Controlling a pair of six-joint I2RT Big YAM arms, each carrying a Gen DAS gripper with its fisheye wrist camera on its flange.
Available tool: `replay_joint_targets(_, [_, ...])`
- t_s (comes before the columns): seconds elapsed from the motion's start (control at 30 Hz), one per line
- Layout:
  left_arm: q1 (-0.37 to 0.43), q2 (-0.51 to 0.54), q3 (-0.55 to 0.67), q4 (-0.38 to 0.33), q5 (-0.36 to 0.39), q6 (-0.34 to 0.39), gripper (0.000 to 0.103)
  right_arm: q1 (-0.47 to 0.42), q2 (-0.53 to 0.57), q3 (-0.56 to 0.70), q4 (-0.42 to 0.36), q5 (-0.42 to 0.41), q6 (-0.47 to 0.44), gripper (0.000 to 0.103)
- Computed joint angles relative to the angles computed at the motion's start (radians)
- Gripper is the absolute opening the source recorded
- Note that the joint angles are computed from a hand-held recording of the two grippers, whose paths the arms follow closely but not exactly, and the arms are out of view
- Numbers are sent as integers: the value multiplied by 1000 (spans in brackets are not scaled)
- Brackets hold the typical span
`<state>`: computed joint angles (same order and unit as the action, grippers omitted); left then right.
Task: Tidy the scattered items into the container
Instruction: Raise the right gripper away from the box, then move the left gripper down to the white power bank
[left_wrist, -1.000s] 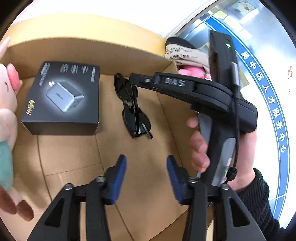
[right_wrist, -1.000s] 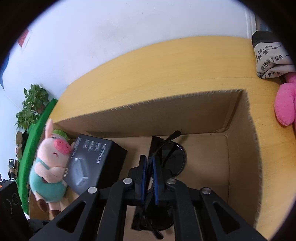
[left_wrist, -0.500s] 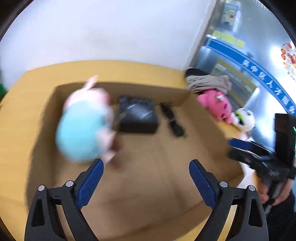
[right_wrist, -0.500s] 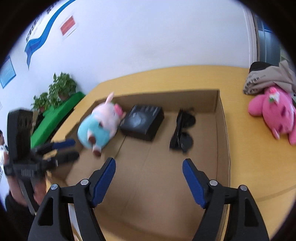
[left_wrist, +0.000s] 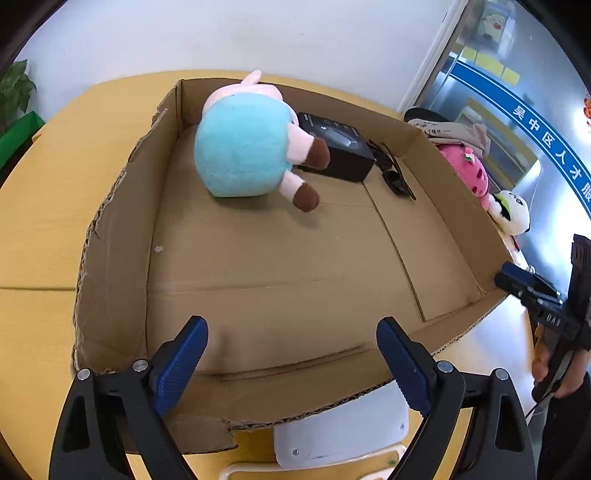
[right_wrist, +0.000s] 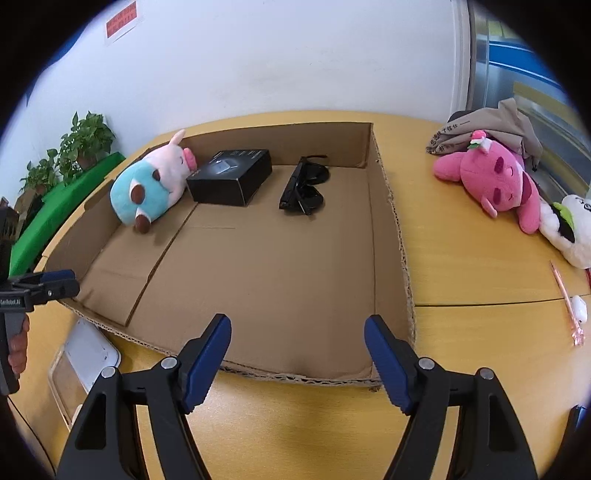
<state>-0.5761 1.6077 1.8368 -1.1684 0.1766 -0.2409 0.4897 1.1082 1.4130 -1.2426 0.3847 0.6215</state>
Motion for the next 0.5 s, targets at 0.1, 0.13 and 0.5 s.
replay_joint_targets(0.1, [-13, -22, -27, 6, 1, -8, 95, -15, -11, -12, 10, -13, -17, 74])
replay_joint_targets(0.13, [-16, -32, -36, 9, 1, -12, 95, -11, -14, -15, 9, -7, -18, 74])
replay_joint_targets(0.5, [-118, -206, -135, 191, -307, -36, 103, 171, 29, 114, -9, 199, -34, 77])
